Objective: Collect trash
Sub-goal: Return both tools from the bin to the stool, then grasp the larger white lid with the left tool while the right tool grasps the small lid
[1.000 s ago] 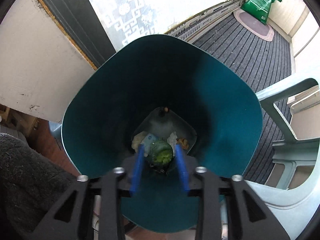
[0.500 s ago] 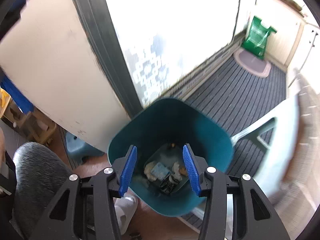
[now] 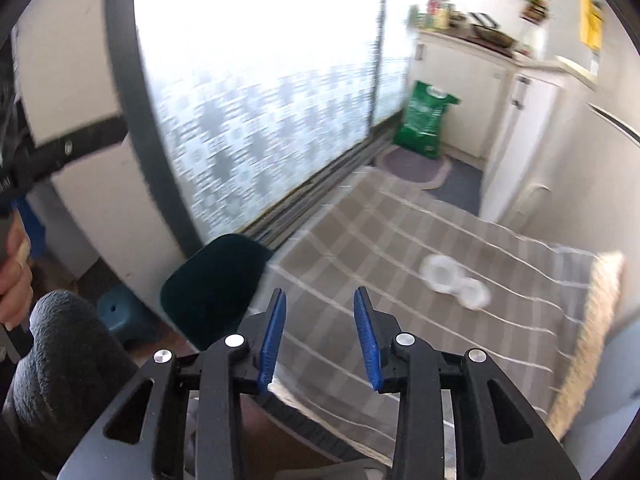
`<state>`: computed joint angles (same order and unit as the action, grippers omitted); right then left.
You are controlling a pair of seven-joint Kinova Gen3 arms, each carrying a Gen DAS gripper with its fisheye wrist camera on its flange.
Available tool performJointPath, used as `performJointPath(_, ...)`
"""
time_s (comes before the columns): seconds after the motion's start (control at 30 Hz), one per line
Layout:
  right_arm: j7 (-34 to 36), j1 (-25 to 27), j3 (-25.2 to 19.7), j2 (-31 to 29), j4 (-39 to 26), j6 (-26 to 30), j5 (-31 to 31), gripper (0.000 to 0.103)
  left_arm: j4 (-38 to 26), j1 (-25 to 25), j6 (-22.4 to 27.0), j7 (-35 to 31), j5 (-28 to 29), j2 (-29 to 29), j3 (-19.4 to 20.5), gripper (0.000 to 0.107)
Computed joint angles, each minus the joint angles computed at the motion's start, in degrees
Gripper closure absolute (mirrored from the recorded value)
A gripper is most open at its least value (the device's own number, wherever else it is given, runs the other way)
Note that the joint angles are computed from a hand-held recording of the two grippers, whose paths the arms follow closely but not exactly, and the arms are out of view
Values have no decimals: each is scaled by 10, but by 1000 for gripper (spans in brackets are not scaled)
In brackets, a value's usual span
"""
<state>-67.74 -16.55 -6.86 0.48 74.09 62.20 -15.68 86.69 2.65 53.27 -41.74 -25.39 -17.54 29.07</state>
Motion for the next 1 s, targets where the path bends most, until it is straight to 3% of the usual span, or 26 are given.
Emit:
performJointPath(0.13, 12, 41, 32, 10, 3, -1, -32, 70, 7, 14, -41, 10, -23, 46, 19, 60)
performJointPath(0.3, 18, 63, 33, 37, -4, 0, -25, 70, -5, 67, -75, -20, -18, 119, -3, 60)
performJointPath(0.43, 26, 77, 31, 59, -16, 5, -33, 69, -48, 106, -63, -56, -22, 178, -15, 58)
performJointPath(0.6, 57, 98, 24, 87, -34, 16, -51, 54, -152, 154, 20, -121, -24, 264, -31, 48)
performJointPath(1.0, 88, 120, 22, 111, -52, 27, -49, 53, -366, 232, 180, -281, 4, 416, -88, 45)
